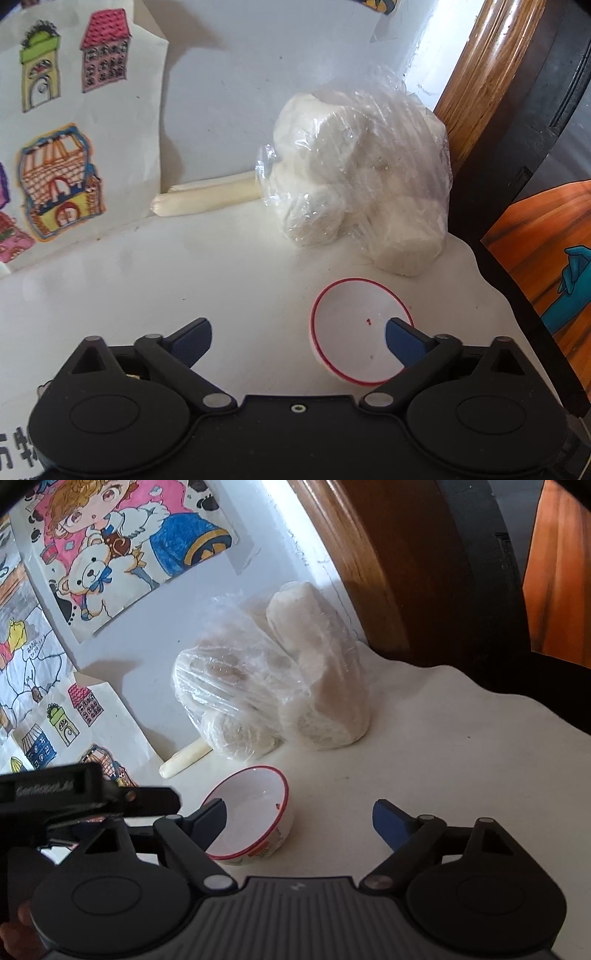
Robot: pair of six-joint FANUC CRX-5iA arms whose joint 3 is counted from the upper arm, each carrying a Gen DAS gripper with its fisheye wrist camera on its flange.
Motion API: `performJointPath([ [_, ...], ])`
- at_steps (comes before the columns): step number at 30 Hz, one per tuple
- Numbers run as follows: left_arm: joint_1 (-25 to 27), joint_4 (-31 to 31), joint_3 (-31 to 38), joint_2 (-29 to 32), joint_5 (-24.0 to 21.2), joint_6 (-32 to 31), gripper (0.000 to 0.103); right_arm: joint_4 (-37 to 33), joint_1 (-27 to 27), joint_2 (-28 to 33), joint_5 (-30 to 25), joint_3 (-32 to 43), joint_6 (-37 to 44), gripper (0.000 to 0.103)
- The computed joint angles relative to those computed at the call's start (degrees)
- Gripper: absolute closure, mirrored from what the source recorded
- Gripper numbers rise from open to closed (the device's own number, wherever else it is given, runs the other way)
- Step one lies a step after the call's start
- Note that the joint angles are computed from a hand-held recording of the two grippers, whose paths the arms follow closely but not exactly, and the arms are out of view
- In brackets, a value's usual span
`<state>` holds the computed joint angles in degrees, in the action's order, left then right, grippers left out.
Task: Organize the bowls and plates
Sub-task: 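Move both grippers to the second white red-rimmed bowl and close on its rim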
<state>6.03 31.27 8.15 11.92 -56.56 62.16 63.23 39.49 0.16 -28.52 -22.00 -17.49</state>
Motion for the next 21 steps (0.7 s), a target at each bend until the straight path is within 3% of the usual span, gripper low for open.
performJointPath([
  [3, -0.5, -0.8, 2.1, 2.0, -2.0, 0.4, 0.026, -3.1, 0.1, 0.7, 0.5, 1.0, 2.9, 0.02],
  [10, -0.7, 0.3, 2.8, 3.5, -3.3, -0.5, 0.052, -9.6, 0.1, 1.8, 2.1, 2.6, 8.6, 0.038],
  [21, -0.5, 0.3, 2.8, 4.2, -4.4, -2.4, 0.079, -7.4, -1.9, 1.3, 8.4, 0.5, 5.8, 0.055],
])
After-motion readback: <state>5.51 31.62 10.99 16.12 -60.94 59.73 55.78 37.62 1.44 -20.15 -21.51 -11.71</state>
